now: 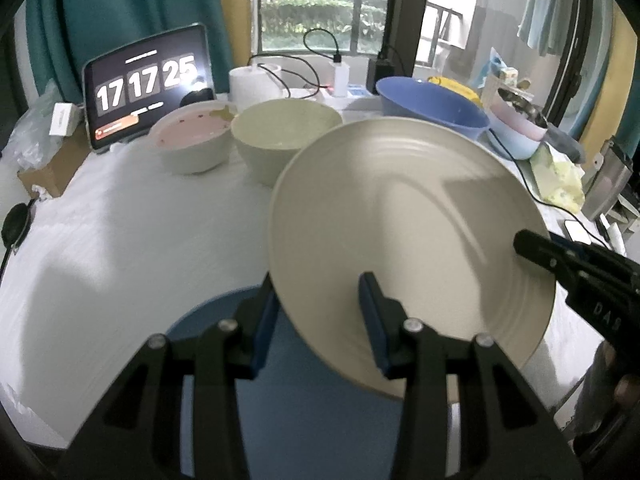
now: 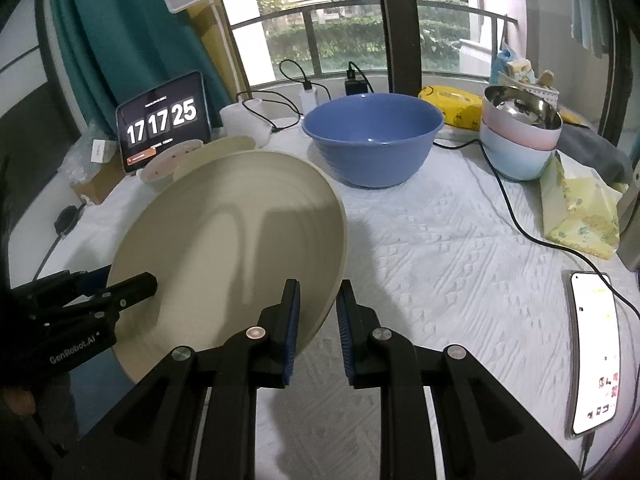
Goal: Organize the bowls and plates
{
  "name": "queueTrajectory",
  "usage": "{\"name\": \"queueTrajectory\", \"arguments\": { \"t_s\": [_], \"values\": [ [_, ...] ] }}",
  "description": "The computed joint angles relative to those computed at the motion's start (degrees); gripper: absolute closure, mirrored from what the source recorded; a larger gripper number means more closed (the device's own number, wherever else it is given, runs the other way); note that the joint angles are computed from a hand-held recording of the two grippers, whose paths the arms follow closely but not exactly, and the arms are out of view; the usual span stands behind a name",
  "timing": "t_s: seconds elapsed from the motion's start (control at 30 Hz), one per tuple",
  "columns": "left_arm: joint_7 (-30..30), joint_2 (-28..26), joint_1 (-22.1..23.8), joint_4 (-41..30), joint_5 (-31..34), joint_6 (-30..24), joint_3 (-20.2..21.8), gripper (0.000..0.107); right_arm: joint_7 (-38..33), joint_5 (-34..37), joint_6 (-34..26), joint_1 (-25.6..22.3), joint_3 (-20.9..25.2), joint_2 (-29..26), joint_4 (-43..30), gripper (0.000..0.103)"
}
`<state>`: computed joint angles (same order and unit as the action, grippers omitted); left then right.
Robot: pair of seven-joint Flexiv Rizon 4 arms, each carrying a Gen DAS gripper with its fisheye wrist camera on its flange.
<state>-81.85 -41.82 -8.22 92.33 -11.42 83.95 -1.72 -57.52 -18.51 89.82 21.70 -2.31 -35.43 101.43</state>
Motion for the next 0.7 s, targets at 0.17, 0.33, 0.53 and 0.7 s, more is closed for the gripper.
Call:
{"name": "queueTrajectory", "arguments": {
  "t_s": [0.17, 0.33, 0.53, 0.7],
  "values": [
    [0.26, 1.66, 1.16, 3.41, -0.06, 2.46, -0.86, 0.065, 0.89, -0.35, 0.87, 2.30, -1.77, 0.97, 1.57, 0.082],
    [0.46, 3.12, 2.04, 6.54, -0.28, 4.50, -1.19, 0.065, 1.67, -0.84, 1.53, 4.33, -2.95, 1.67, 2.78, 0.082],
    [1.13, 4.58, 3.78, 10.11, -0.77, 6.64, -2.51, 0.065, 2.35, -1.36, 1.96, 6.13, -3.90, 2.12, 3.84, 0.082],
    [1.34, 5.55, 4.65, 12.74, -1.04, 7.78, -2.72, 0.065, 2.77, -1.77, 1.86, 7.33, -4.09, 2.28, 4.65, 0.083]
  ]
}}
